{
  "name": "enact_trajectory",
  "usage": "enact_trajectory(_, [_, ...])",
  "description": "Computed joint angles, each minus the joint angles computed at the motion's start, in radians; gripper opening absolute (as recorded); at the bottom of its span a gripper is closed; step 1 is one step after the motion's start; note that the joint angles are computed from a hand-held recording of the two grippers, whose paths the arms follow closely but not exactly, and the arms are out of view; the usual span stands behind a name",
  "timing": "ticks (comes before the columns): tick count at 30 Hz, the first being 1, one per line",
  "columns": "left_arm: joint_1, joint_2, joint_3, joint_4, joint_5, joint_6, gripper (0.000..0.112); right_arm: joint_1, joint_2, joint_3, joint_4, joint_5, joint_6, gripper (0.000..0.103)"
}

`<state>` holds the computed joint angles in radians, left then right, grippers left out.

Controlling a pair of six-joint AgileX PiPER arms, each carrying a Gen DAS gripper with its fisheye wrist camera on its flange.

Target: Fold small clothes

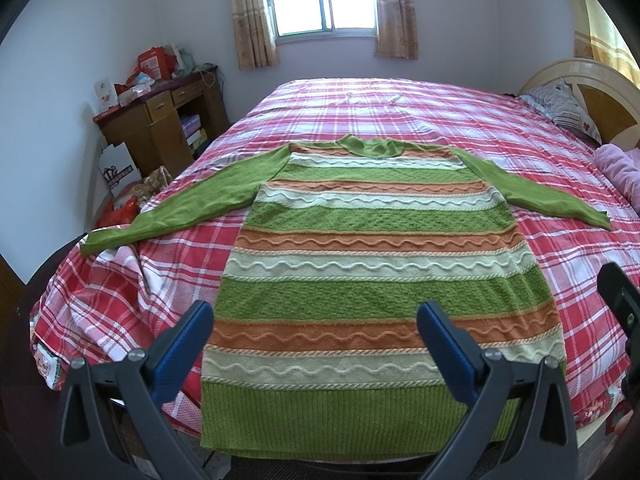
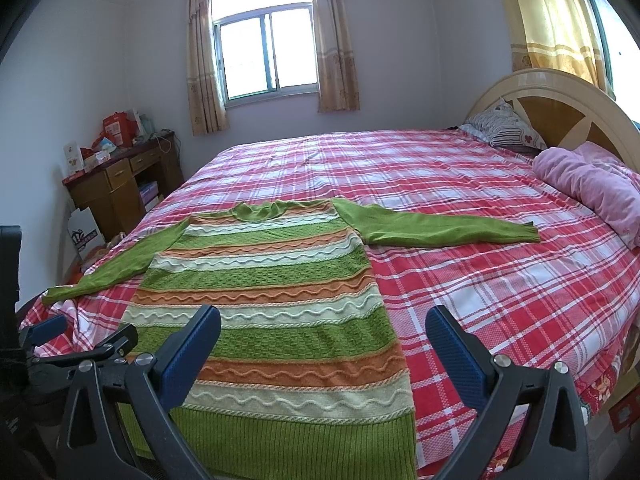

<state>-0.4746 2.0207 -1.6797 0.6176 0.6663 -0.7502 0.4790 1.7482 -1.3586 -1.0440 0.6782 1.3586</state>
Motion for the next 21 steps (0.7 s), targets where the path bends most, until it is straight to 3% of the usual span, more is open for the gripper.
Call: enact_trajectory(21, [0.015,0.018,-0.009,-0.030,-0.007,0.028,0.103,-0.016,0.027,-0.031,0.047,-0.004,-0.045,0.102])
